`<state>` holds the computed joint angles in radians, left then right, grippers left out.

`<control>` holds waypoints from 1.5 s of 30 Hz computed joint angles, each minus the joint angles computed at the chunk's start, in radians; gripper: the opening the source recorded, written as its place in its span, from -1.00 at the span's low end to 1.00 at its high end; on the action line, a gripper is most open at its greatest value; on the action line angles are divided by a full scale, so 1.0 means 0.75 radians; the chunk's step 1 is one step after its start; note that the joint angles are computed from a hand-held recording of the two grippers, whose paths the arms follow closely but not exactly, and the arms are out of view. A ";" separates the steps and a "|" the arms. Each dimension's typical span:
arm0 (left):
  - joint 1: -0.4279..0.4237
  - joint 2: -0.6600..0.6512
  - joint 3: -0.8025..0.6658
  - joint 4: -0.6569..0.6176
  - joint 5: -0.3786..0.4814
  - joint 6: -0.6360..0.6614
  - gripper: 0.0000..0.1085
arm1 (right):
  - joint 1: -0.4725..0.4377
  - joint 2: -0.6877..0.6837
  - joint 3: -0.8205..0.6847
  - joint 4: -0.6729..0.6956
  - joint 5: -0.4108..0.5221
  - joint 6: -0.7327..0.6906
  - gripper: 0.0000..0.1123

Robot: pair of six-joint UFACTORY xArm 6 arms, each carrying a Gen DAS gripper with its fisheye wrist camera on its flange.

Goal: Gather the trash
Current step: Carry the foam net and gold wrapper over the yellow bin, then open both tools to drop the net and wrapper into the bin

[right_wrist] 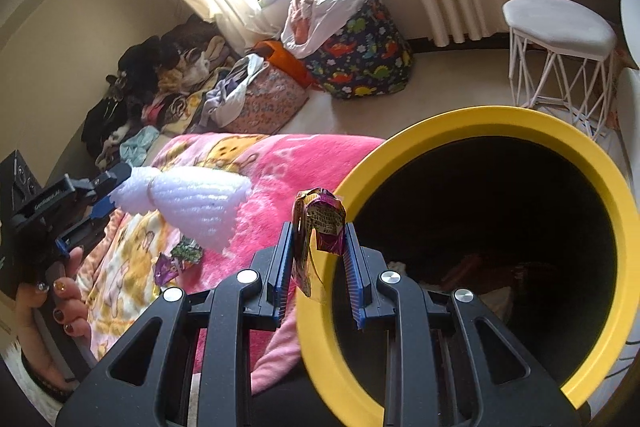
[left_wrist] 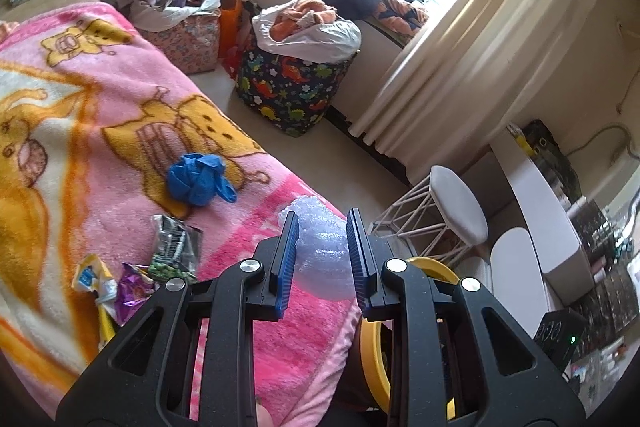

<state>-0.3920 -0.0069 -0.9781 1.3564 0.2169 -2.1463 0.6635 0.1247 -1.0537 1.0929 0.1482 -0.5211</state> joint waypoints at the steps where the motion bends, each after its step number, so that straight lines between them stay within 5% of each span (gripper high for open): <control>1: -0.004 0.007 -0.008 -0.003 0.000 0.009 -0.66 | -0.004 -0.004 0.005 0.007 -0.004 -0.001 -0.58; 45: -0.272 0.359 -0.350 -0.394 0.078 0.653 -0.66 | -0.132 -0.102 0.164 0.330 -0.173 -0.140 -0.55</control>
<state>-0.5961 0.2625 -1.2403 1.0611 0.2755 -1.6562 0.5646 0.0479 -0.9308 1.3404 0.0182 -0.6258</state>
